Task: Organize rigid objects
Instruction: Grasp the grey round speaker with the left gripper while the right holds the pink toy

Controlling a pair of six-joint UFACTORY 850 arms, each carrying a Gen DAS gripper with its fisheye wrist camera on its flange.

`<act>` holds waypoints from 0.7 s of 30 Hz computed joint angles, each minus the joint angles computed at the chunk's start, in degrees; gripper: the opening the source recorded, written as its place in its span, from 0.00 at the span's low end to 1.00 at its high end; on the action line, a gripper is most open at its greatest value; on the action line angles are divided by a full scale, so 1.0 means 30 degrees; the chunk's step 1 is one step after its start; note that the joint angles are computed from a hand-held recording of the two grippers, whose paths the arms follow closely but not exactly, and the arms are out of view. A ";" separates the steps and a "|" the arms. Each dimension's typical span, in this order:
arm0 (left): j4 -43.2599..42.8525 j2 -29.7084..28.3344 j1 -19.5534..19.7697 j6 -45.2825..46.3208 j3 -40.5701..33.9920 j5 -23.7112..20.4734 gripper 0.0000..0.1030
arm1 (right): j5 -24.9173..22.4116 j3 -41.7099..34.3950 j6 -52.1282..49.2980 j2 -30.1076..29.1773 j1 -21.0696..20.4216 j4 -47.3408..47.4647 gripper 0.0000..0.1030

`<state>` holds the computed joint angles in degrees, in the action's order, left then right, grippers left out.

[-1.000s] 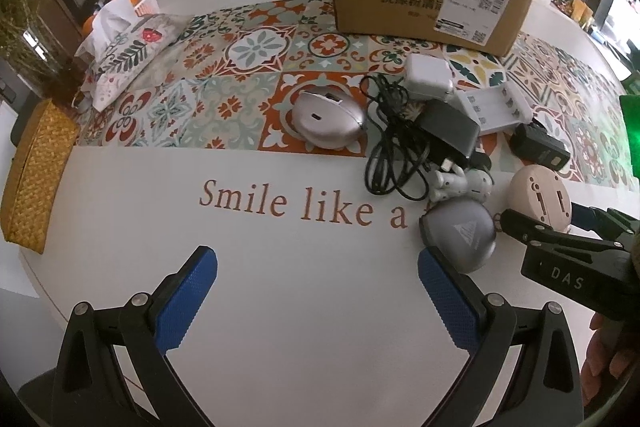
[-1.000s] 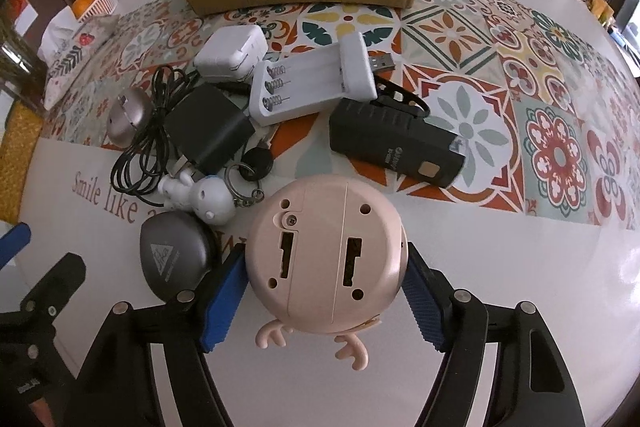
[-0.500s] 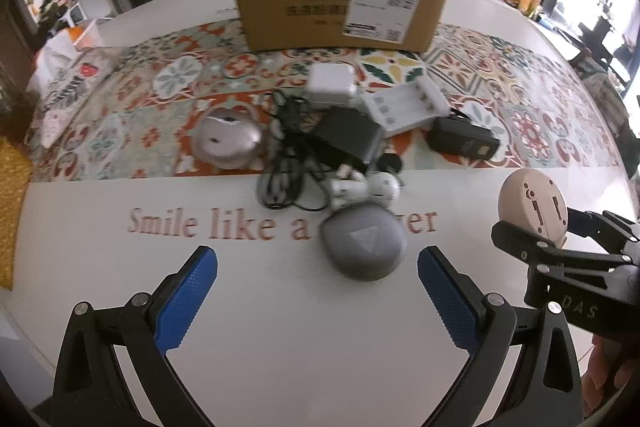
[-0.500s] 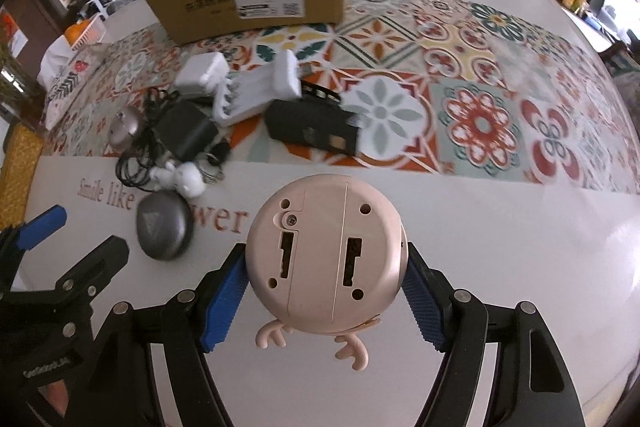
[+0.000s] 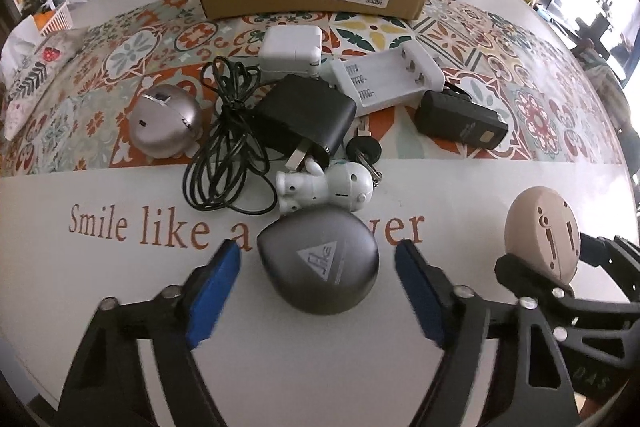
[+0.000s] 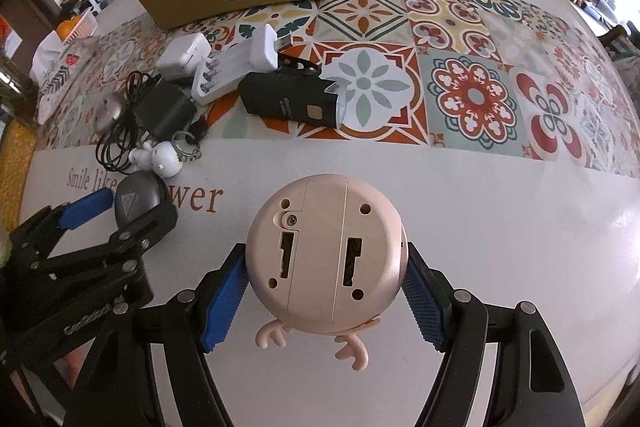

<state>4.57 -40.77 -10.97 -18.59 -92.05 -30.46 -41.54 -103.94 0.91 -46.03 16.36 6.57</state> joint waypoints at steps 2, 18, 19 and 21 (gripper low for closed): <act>-0.0399 -0.0198 0.0038 0.0272 -0.0203 -0.0178 0.68 | -0.0079 -0.0146 -0.0093 -0.0111 0.0027 0.0030 0.71; -0.1509 0.0777 0.0431 0.1247 0.0861 0.0465 0.57 | -0.0119 -0.0520 -0.0548 0.0012 0.0298 0.0131 0.71; -0.1624 0.0871 0.0489 0.1393 0.0921 0.0506 0.57 | -0.0071 -0.0522 -0.0505 0.0068 0.0317 0.0108 0.71; -0.1514 0.1075 0.0525 0.1391 0.1012 0.0615 0.57 | 0.0020 -0.0615 -0.0441 0.0155 0.0369 0.0037 0.71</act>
<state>0.03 -37.54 -9.39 -14.41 -89.01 -28.61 -41.48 -105.79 -0.41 -45.56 17.47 6.68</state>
